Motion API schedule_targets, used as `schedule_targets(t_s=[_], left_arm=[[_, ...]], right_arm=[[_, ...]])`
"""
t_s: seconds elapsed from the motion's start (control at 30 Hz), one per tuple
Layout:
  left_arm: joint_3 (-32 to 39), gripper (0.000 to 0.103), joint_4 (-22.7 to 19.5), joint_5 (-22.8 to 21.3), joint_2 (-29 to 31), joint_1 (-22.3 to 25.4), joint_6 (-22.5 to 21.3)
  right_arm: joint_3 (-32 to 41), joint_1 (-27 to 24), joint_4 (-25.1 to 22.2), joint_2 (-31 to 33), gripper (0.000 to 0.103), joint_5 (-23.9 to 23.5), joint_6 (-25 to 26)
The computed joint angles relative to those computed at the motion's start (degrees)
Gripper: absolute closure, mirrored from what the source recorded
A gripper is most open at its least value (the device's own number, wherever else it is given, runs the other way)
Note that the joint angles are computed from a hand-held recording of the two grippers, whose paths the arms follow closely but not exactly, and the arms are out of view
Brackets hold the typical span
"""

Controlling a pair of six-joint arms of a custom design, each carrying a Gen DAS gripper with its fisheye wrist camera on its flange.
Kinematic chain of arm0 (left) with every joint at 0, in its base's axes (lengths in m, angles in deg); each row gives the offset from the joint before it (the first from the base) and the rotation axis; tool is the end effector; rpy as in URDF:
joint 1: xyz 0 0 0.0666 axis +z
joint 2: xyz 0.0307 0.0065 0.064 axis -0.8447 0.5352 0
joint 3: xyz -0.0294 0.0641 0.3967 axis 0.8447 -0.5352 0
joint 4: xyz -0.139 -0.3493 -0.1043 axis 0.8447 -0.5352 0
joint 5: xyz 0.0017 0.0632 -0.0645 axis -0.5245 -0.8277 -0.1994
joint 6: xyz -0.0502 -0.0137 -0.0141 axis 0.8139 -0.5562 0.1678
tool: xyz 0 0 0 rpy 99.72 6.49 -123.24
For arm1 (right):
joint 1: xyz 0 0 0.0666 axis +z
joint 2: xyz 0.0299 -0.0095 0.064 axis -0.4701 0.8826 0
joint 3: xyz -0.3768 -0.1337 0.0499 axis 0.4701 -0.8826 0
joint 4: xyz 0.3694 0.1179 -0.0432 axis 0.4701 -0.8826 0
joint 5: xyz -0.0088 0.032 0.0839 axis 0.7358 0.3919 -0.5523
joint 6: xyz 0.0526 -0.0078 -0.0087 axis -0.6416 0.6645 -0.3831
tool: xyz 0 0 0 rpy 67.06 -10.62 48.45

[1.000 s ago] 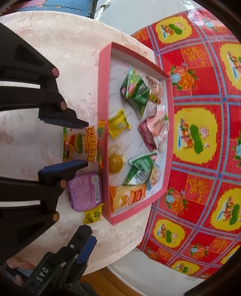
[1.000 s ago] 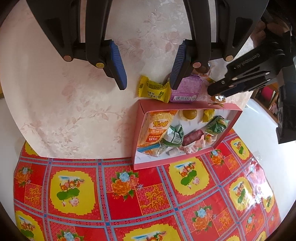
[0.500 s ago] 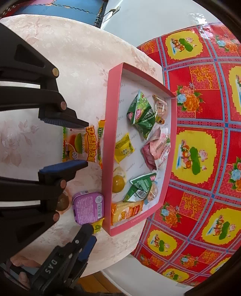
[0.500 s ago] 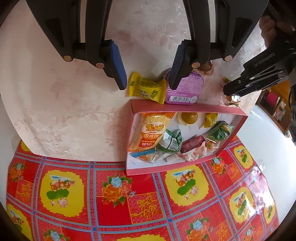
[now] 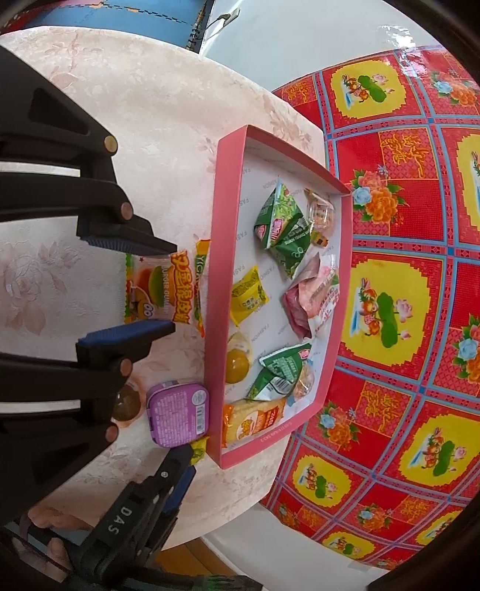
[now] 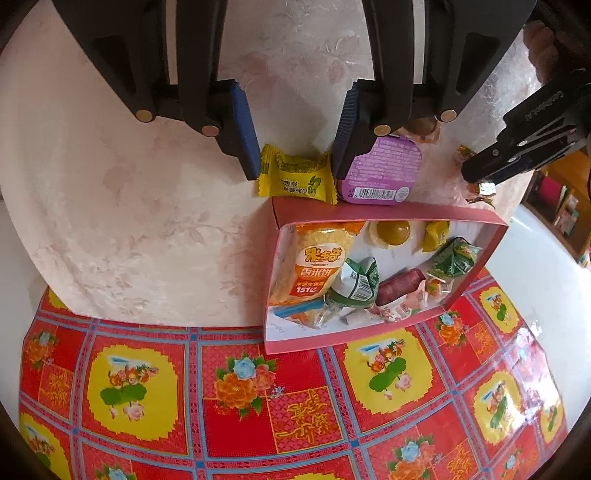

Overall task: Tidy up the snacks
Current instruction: 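Grasp the yellow-green gummy bag with the left tool while the right tool grasps the yellow candy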

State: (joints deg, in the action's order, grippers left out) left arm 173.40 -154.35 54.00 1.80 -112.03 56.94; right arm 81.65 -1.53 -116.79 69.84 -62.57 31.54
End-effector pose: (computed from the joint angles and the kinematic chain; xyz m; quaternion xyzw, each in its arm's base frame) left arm 0.3060 -0.4012 0.4821 -0.0352 0.9446 -0.0620 0.3204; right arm 0.3467 0.1723 0.4726 -0.0798 0.9317 0.1299 0.3296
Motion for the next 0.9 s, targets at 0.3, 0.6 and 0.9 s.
schedule_targets(t_s=[0.3, 0.6, 0.9], left_arm=[[-0.3, 0.067, 0.4, -0.1, -0.2, 0.0, -0.3], [-0.7, 0.067, 0.6, -0.7, -0.6, -0.4, 0.1], [0.0, 0.068, 0.6, -1.8, -1.3, -0.8, -0.5]], right_arm=[[0.0, 1.1, 1.0, 0.7, 0.065, 3.6, 1.2], [-0.9, 0.7, 0.9, -0.7, 0.076, 3.3, 0.4], [-0.6, 1.2, 1.2, -2.6, 0.077, 3.1, 0.2]])
